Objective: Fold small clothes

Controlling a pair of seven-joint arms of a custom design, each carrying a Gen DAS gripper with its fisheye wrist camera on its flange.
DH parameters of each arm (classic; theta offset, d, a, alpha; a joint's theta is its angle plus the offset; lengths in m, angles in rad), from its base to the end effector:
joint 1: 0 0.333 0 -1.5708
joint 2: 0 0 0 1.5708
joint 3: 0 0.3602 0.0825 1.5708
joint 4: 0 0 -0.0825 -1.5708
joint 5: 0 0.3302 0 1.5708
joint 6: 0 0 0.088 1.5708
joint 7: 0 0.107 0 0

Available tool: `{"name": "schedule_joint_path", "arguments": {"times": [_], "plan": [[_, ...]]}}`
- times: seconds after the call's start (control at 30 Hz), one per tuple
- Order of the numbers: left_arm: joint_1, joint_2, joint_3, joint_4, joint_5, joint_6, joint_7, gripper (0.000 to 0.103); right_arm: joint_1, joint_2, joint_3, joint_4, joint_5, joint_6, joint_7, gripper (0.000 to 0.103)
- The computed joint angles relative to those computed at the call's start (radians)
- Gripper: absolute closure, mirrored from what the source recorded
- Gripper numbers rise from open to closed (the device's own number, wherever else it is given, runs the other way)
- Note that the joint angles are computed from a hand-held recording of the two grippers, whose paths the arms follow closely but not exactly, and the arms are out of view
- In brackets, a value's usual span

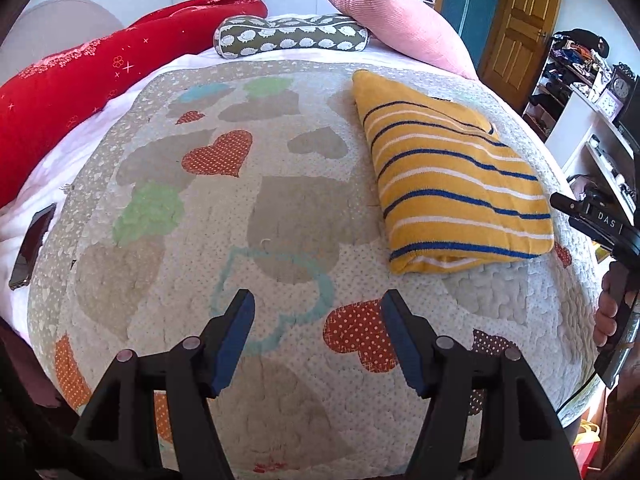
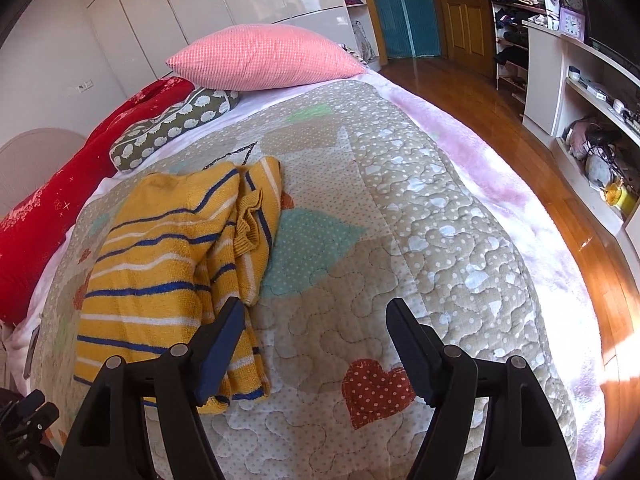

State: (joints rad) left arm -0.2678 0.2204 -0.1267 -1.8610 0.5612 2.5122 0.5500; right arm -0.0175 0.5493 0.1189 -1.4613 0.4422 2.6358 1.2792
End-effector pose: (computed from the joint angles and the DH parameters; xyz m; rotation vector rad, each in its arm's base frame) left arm 0.5654 -0.2326 0.5166 -2.1043 1.6349 -0.5356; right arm 0.7240 0.0401 0.4951 -1.7576 1.6980 -0.2907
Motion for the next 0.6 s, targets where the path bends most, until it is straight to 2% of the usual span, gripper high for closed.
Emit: {"name": "schedule_joint_path", "arguments": {"times": [0.17,0.27,0.43,0.6], "plan": [[0.113,0.056,-0.044,0.043,-0.291,0.116,0.247,0.038,-0.027,0.023,0.037,0.051,0.052,-0.043,-0.033,0.019],[0.141,0.133,-0.051,0.149,-0.409,0.096,0.368,0.038,-0.036,0.058,0.050,0.113,0.091,-0.084,-0.031,0.017],[0.179,0.278,-0.089,0.351,-0.591,0.024,0.532,0.038,-0.014,0.159,0.032,0.267,0.086,-0.160,0.053,0.017],[0.147,0.363,-0.065,0.494,-0.623,-0.025,0.577,0.038,-0.015,0.252,0.044,0.408,0.087,-0.227,0.134,0.017]]}}
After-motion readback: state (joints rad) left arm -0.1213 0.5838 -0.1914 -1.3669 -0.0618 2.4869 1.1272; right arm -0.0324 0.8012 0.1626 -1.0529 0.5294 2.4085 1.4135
